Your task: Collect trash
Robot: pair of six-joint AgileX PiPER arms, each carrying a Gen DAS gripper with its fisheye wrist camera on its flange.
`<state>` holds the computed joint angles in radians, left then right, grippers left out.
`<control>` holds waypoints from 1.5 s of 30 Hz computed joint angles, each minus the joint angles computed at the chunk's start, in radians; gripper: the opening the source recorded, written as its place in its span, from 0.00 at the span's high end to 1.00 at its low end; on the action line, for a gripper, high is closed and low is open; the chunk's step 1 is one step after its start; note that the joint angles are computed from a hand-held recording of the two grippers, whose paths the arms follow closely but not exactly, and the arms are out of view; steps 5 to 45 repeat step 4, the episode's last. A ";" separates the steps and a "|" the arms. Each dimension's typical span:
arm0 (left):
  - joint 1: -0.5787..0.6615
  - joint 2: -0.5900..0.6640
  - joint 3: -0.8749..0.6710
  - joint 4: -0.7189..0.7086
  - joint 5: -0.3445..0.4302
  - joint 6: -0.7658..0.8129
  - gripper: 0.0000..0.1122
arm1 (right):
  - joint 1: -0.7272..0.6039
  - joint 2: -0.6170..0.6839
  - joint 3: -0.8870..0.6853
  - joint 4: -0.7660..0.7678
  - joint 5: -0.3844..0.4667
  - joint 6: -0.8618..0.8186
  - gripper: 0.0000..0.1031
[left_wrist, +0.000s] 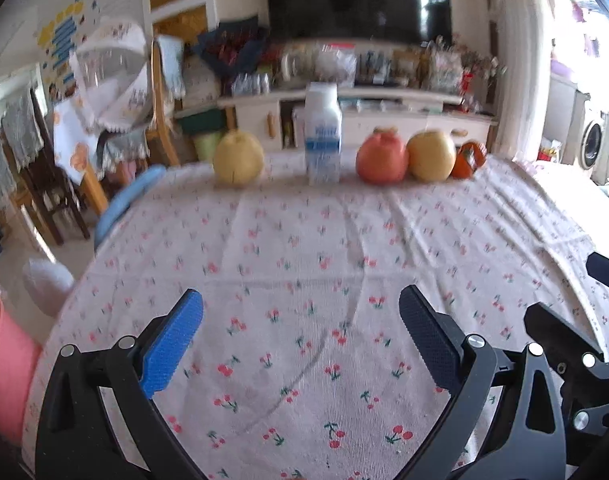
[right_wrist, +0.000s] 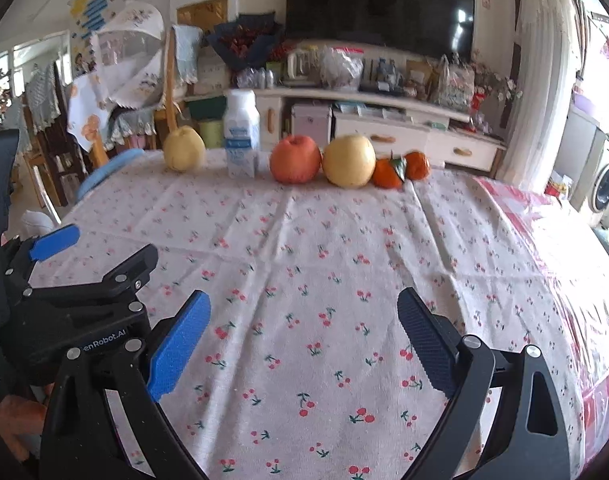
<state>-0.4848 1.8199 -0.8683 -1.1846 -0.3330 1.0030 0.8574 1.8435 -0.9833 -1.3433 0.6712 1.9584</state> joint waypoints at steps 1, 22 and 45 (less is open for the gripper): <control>0.005 0.023 -0.025 -0.080 0.019 0.073 0.12 | -0.014 0.013 -0.011 0.029 -0.012 -0.023 0.09; 0.005 0.075 -0.077 -0.269 0.026 0.246 0.12 | -0.063 0.048 -0.039 0.127 -0.055 -0.102 0.09; 0.005 0.075 -0.077 -0.269 0.026 0.246 0.12 | -0.063 0.048 -0.039 0.127 -0.055 -0.102 0.09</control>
